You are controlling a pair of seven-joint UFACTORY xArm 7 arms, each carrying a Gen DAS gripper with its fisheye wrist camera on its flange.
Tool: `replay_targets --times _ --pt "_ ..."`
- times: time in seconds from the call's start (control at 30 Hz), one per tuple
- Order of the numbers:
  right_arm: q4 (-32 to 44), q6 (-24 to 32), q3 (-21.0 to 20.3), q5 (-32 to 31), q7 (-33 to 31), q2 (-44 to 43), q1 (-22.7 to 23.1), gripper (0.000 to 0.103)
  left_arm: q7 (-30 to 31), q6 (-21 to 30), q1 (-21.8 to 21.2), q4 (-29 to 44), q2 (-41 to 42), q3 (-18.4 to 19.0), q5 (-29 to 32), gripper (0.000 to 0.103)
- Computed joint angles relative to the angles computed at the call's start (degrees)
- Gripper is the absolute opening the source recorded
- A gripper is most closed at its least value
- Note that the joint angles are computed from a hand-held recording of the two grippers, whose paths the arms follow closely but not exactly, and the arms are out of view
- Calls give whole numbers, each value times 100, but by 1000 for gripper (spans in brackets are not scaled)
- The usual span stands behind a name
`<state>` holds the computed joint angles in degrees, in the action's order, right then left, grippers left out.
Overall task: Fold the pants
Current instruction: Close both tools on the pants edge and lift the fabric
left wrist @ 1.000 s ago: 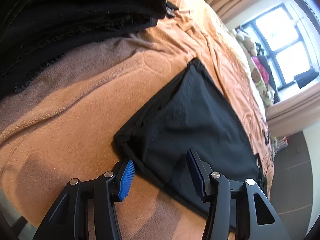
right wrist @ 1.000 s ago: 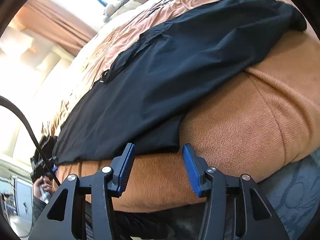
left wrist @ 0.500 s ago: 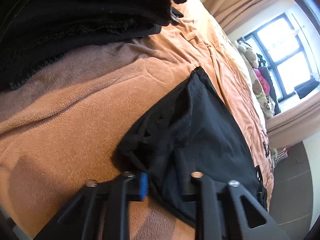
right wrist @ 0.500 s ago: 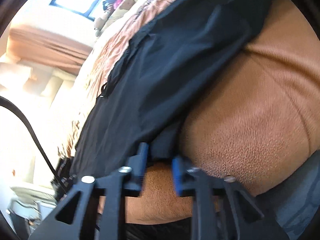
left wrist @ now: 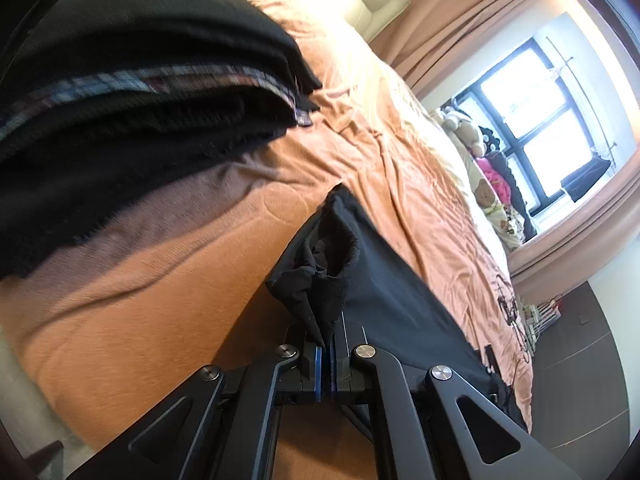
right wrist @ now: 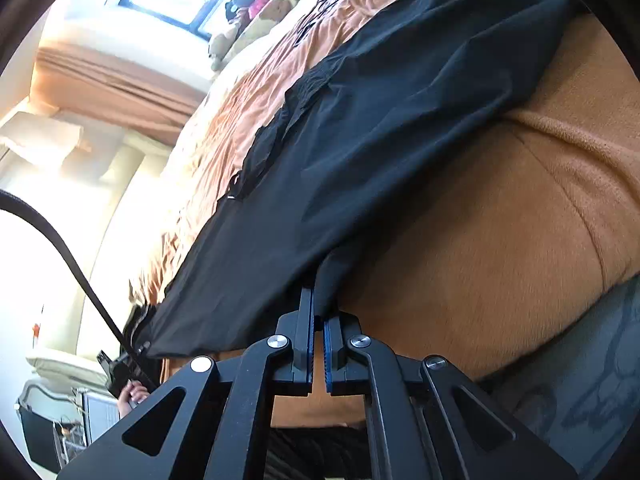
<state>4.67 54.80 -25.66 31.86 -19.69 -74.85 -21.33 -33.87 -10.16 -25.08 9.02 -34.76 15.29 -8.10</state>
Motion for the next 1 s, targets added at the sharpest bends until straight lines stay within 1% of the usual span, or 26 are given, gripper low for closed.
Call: replay_targets --times 0.07,0.17,0.2,0.23,0.27,0.3,0.37,0.43,0.53,0.57,0.63,0.67,0.73,0.8,0.83,0.87,0.9,0.93,0.97,1.0 --pt "37 76 68 -66 23 26 7 1 19 155 139 -101 -270 -77 -1 2" --pt "111 333 213 -322 66 63 -36 1 124 328 383 -251 -637 -254 -12 2" --pt "124 459 296 -450 57 9 -57 2 169 369 421 -296 -755 -258 -24 2" --pt "162 442 404 -472 91 28 17 3 210 410 430 -323 -860 -230 -49 2" --pt "111 430 340 -464 -10 -127 46 5 254 433 429 -337 -946 -199 -74 2" --pt "135 555 401 -582 -18 -281 -6 5 294 450 446 -338 -1011 -205 -95 2" --pt "241 686 479 -748 -32 -404 17 5 354 493 537 -318 -1174 -311 -120 2" --pt "330 820 442 -881 -72 -552 16 5 412 543 583 -267 -1310 -378 -140 2" --pt "424 843 594 -932 -27 -804 168 5 496 575 614 -169 -1388 -469 -160 2" --pt "443 802 661 -912 -21 -905 289 5 519 577 619 -134 -1404 -493 -166 2" --pt "465 575 822 -803 45 -907 626 5 572 552 559 -94 -1425 -438 -196 2" --pt "470 443 829 -808 35 -836 756 5 606 569 565 -103 -1491 -419 -204 2" --pt "492 -53 1049 -648 97 -543 1228 5 644 552 586 -92 -1529 -432 -222 2" --pt "405 -412 1118 -582 80 -454 1570 5 679 598 615 -88 -1609 -415 -244 2" --pt "415 -752 1268 -504 93 -227 1855 5 690 602 631 -67 -1603 -431 -253 2" --pt "400 -863 1181 -550 -21 -128 1962 5 702 610 642 -57 -1606 -444 -261 2" --pt "440 -1213 1268 -434 12 211 2302 5 717 617 647 -46 -1607 -450 -267 2" --pt "441 -1506 1263 -350 -36 483 2573 5 731 615 644 -32 -1596 -456 -273 2" --pt "467 -1686 1243 -310 -70 674 2767 5 740 599 623 -19 -1578 -447 -284 2" --pt "542 -2059 1298 -230 -123 1064 3077 5 747 581 611 -10 -1567 -443 -294 2"
